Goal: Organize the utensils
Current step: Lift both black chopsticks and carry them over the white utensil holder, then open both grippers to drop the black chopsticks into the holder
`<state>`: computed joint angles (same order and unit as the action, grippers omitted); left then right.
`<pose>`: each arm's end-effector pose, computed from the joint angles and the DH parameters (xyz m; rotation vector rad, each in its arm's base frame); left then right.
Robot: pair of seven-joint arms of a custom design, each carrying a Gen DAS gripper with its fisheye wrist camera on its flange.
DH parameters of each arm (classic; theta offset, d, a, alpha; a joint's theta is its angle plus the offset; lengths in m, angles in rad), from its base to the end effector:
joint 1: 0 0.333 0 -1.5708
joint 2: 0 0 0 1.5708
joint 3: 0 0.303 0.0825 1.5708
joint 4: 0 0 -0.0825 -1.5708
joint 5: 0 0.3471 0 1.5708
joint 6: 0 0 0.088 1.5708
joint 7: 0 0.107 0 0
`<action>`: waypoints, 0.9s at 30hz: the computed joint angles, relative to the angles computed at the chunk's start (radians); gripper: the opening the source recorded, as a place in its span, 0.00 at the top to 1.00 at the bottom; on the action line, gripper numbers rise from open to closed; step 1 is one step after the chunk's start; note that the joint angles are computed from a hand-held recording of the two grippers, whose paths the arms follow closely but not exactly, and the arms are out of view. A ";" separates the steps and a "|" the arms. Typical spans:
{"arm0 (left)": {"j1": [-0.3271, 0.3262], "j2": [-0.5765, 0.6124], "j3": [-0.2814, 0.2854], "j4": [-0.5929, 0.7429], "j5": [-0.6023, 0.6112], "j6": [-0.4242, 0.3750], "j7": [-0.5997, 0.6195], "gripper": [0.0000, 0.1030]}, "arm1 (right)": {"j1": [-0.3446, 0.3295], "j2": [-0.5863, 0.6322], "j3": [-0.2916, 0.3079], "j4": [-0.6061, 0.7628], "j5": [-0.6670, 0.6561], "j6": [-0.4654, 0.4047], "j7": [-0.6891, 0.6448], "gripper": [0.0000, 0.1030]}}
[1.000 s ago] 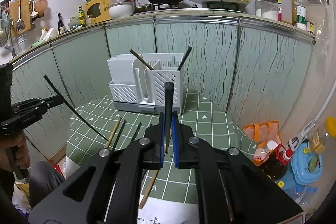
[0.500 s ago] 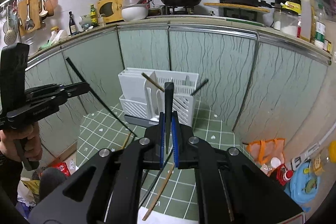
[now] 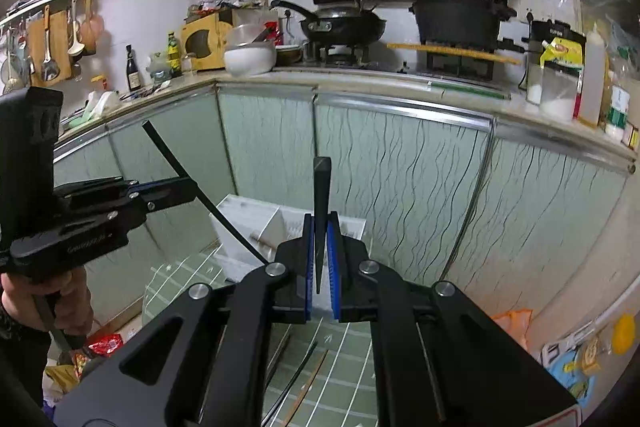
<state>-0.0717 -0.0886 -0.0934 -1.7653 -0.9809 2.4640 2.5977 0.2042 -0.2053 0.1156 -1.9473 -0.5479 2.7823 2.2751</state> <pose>0.5395 -0.0913 0.6734 -1.0597 2.1512 -1.4225 0.4759 0.1895 0.6826 -1.5511 1.4983 -0.8579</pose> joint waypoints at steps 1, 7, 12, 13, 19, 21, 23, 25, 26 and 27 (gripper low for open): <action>-0.003 0.018 -0.006 0.028 0.017 0.003 -0.013 0.94 | 0.001 0.012 -0.007 0.016 0.012 -0.001 -0.013 0.94; -0.011 0.116 -0.044 0.131 0.078 0.041 -0.025 0.94 | -0.002 0.103 -0.038 0.107 0.056 0.007 -0.060 0.94; -0.004 0.205 -0.075 0.190 0.135 0.085 -0.052 0.94 | 0.005 0.161 -0.062 0.125 0.120 0.046 -0.138 0.94; 0.001 0.217 -0.081 0.196 0.137 0.085 -0.050 0.94 | 0.006 0.169 -0.065 0.127 0.132 0.052 -0.152 0.94; 0.020 0.287 -0.113 0.231 0.172 0.109 -0.045 0.94 | 0.009 0.220 -0.074 0.145 0.138 0.059 -0.180 0.94; 0.031 0.299 -0.127 0.235 0.160 0.104 -0.012 0.94 | 0.010 0.234 -0.076 0.149 0.161 0.062 -0.203 0.94; 0.035 0.309 -0.136 0.236 0.157 0.105 0.017 0.94 | 0.012 0.251 -0.076 0.155 0.181 0.060 -0.232 0.94; 0.037 0.318 -0.138 0.239 0.168 0.102 0.016 0.92 | 0.016 0.265 -0.079 0.169 0.177 0.032 -0.245 0.94; 0.040 0.316 -0.142 0.234 0.159 0.107 0.025 0.87 | 0.017 0.266 -0.079 0.166 0.177 0.021 -0.255 0.91; 0.043 0.307 -0.146 0.217 0.143 0.129 0.044 0.56 | 0.019 0.260 -0.083 0.158 0.159 0.015 -0.245 0.73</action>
